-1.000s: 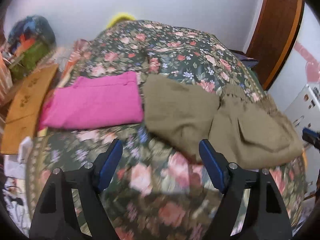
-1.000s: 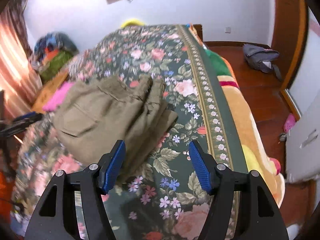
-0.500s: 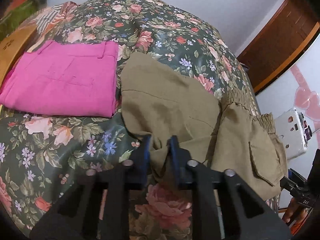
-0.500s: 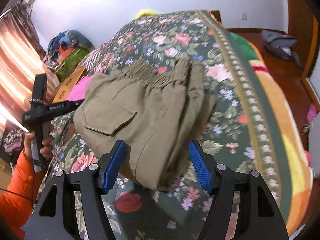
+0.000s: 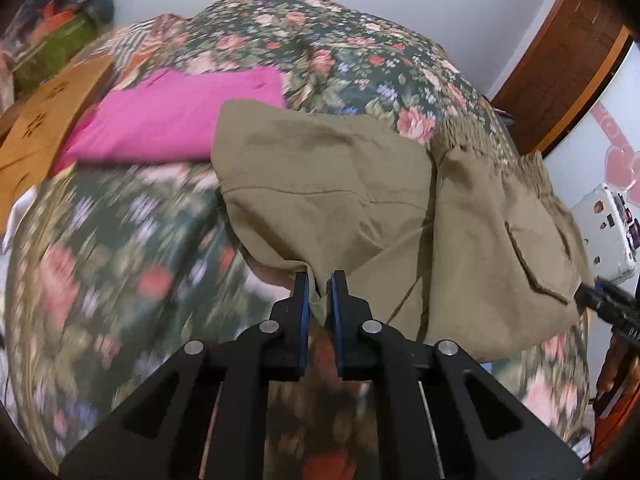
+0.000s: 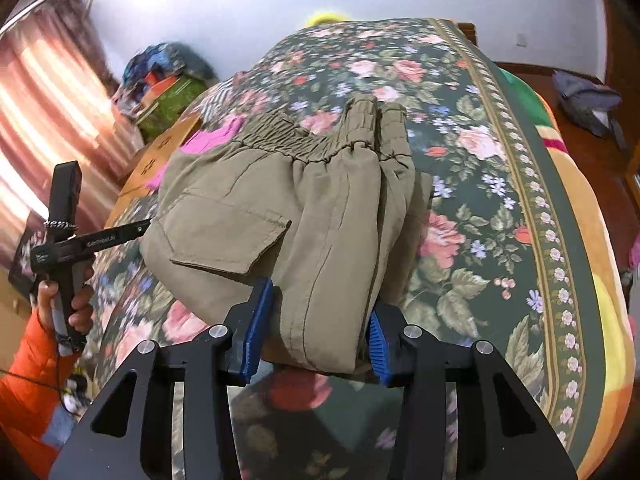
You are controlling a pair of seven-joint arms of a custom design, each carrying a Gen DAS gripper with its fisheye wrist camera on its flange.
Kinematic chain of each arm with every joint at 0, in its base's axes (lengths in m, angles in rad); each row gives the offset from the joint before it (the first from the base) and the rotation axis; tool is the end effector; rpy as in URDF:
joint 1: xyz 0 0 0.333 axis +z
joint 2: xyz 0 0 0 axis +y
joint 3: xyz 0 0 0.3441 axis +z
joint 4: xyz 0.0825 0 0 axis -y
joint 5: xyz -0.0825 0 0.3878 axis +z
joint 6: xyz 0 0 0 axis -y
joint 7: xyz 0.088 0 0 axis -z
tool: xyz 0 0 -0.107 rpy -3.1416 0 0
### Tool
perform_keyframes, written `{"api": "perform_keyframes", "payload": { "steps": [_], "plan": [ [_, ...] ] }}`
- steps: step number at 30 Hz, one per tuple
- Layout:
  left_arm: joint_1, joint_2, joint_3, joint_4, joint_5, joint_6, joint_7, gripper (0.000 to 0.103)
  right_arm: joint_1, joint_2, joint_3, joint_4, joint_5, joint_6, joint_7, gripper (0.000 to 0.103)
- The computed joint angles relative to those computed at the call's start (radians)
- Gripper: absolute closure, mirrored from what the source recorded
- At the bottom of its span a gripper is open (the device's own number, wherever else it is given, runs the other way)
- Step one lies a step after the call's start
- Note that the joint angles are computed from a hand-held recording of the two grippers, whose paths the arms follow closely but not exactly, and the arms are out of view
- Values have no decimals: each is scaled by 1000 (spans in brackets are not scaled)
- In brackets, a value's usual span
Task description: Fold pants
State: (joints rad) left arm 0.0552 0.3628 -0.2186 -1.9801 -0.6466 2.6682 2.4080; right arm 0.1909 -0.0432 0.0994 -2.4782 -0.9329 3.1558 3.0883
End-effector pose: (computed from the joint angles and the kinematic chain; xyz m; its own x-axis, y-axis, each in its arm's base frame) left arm 0.6435 -0.0784 0.3402 -0.4637 -0.8593 0.2160 -0.8200 0.3239 -0.4719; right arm 0.4501 0.2097 0.3927 -0.1543 -0.9180 -0.3654 -0.7646 0.3452 -0.5442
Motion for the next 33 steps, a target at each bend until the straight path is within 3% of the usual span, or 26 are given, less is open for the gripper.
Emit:
{"api": "perform_keyframes", "payload": {
  "steps": [5,9,10,13,16,20,22,24,28,32,33],
  "plan": [
    [45,-114,0,-142,-100,15,92,93,64,-28,13,-25,179,-21,-195,63],
    [62,-191,31,-213,-189,-13,184,92,82,-51,43,-31,236,-65,-259,63],
    [57,-200,42,-224,-195,-3,192,92,79,-58,56,-27,226,-87,-254,63],
    [20,-211,81,-268,-107,130,121,92,76,-72,85,-8,183,-164,-218,63],
    [49,-198,99,-246,-102,70,89,92,91,-79,82,2,182,-207,-214,63],
    [75,-206,91,-240,-164,50,140,91,104,-98,87,22,171,-270,-200,63],
    [81,-215,82,-239,-216,31,187,83,105,-108,92,41,149,-300,-186,63],
    [77,-219,80,-235,-248,12,218,65,105,-107,95,59,124,-318,-171,63],
    [46,-217,74,-245,-255,9,246,59,108,-90,101,104,42,-347,-114,57],
    [17,-185,82,-256,-159,41,178,57,118,-73,96,130,-34,-374,-42,54],
    [16,-176,83,-256,-146,46,164,52,123,-73,93,134,-41,-382,-36,54]
  ]
}}
